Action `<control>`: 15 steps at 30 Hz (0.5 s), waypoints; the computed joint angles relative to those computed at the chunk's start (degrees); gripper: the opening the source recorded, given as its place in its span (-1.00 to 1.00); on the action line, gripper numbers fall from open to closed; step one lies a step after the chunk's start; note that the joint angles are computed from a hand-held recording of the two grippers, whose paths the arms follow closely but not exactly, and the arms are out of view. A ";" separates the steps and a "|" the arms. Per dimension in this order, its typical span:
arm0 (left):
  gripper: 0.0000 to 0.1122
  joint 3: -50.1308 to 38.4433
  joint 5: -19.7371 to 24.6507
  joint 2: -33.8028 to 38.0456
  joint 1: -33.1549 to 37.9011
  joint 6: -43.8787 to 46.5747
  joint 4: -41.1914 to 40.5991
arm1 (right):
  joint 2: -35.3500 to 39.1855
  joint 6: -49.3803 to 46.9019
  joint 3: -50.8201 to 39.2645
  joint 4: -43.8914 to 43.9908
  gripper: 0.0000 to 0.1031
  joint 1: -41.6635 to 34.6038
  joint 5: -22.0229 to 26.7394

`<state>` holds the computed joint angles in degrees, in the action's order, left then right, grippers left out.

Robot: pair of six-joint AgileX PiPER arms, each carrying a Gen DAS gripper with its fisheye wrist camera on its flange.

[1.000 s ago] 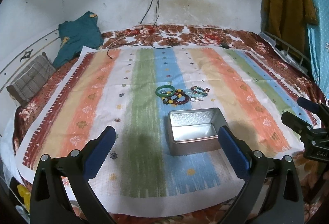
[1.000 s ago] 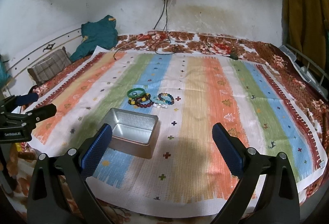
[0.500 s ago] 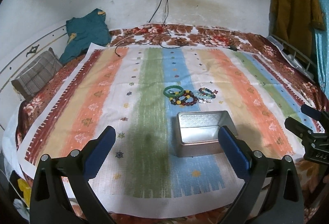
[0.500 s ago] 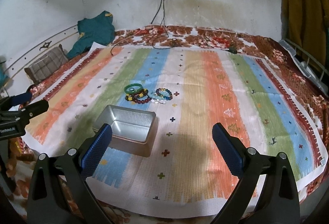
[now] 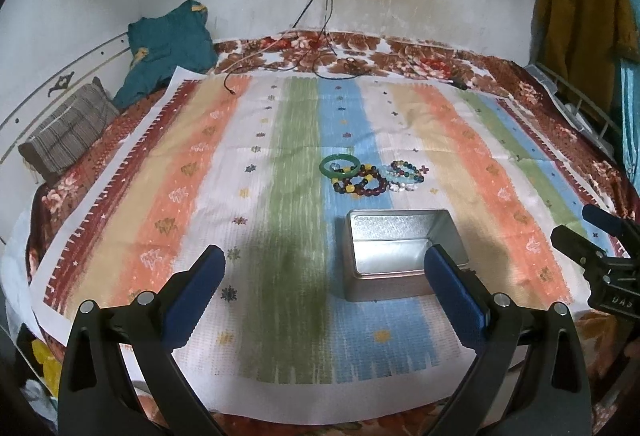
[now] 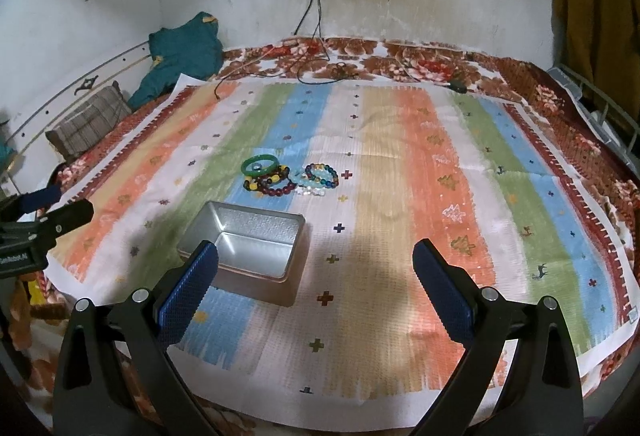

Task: Organize jewelry
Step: 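Move both tools forward past the tin box toward the bracelet cluster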

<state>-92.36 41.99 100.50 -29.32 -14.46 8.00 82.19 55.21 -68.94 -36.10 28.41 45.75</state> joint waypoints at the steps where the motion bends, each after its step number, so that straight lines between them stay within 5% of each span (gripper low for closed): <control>1: 0.74 -0.45 0.37 0.31 0.35 0.93 -1.47 | 0.17 -0.24 -0.23 0.32 0.91 -0.34 0.07; 15: 0.74 -8.97 4.83 5.95 -0.01 0.40 -0.21 | 2.89 -6.67 -4.01 5.98 0.91 -4.92 -0.51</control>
<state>-101.33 46.82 106.45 -29.34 -14.07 7.79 85.08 48.53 -72.95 -30.13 23.49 45.24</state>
